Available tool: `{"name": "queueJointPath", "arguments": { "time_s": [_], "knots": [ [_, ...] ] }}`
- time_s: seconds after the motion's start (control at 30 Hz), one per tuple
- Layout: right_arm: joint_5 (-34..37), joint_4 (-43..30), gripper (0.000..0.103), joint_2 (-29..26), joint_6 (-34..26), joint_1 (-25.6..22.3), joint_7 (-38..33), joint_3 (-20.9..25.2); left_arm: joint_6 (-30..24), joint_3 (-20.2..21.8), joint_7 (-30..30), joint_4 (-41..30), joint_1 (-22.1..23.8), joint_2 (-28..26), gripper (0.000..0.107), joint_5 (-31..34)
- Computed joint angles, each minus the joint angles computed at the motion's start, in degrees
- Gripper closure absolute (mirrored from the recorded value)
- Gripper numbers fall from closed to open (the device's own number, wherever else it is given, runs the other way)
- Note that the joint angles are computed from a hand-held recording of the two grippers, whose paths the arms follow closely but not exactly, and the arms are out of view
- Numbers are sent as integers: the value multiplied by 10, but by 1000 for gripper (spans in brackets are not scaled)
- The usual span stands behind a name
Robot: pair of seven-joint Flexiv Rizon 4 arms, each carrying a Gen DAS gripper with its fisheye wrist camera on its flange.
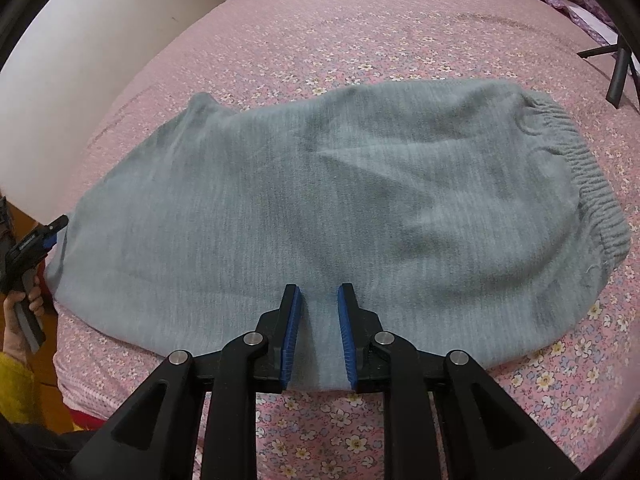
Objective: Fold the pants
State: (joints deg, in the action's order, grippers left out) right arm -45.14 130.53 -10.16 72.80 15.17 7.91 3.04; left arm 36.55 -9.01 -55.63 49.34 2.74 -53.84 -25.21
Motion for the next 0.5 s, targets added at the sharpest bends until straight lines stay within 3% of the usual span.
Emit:
{"name": "queueJointPath", "arguments": {
  "time_s": [0.13,0.2,0.23,0.27,0.37,0.5],
  "knots": [
    [-1,-8,73,-5,-4,2,-9,1,12,-31,48,66,15,30,46,-37],
    [2,-13,73,-8,-13,5,-17,2,69,-23,75,110,4,52,62,-30],
    [3,-15,73,-9,-15,6,-19,2,96,-18,81,125,-2,57,79,-25],
    [2,-16,73,-10,-14,6,-19,1,115,-19,85,139,-3,64,89,-28],
    [-7,-14,73,-13,-2,6,-10,-5,188,-68,128,227,26,109,92,-94],
    [-20,-9,73,-11,6,7,1,-10,236,-120,204,307,61,160,92,-209]
  ]
}}
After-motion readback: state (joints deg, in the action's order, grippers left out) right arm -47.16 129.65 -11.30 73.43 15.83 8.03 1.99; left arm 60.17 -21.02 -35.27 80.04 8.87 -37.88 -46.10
